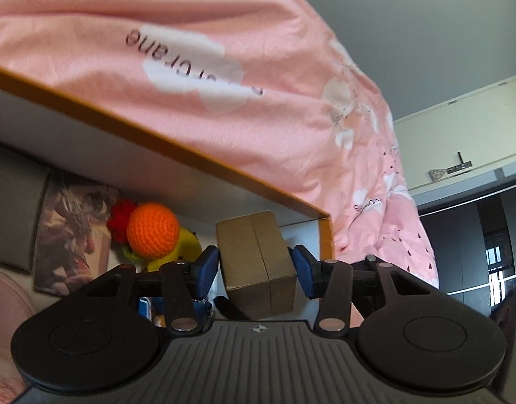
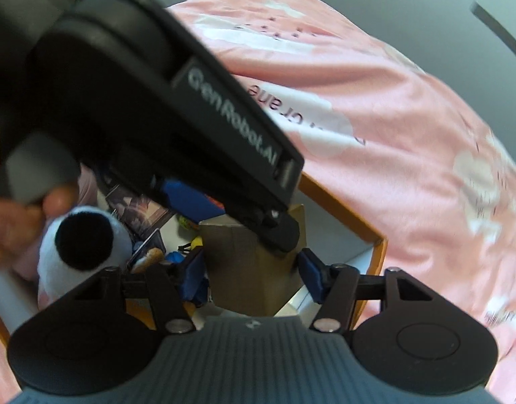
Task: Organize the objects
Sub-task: 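Lower the brown box into the box with the left gripper and release it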
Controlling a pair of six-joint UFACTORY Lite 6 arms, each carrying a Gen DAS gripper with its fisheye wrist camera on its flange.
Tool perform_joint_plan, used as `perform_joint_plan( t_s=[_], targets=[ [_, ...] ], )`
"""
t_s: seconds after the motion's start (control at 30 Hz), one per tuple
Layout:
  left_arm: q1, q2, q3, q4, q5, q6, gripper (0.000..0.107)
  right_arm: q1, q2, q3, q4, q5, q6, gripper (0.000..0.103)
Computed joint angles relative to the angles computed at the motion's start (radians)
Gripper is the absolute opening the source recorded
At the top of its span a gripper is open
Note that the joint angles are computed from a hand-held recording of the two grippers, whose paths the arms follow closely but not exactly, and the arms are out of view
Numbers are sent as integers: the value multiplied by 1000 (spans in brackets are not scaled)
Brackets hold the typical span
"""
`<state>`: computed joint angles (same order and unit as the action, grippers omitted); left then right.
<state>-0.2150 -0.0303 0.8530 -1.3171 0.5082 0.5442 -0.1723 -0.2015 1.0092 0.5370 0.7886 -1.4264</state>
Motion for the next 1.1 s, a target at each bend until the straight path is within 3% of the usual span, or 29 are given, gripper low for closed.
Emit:
perform_joint_plan(
  t_s=[0.1, 0.33, 0.7, 0.87, 0.97, 1.1],
  targets=[
    [20, -63, -27, 53, -7, -20, 55, 17, -1, 6, -37, -14, -82, 50],
    [67, -210, -110, 171, 2, -54, 55, 38, -15, -42, -113, -90, -346, 49],
    [98, -336, -187, 252, 30, -57, 55, 176, -9, -15, -435, -129, -104, 50],
    [126, -369, -201, 260, 43, -60, 55, 171, -42, -16, -405, -171, -75, 50],
    [126, -382, -207, 270, 41, -72, 55, 158, -32, 26, -350, -110, -79, 41],
    [127, -401, -216, 301, 34, -100, 55, 143, -44, 37, -230, -46, -136, 40]
  ],
)
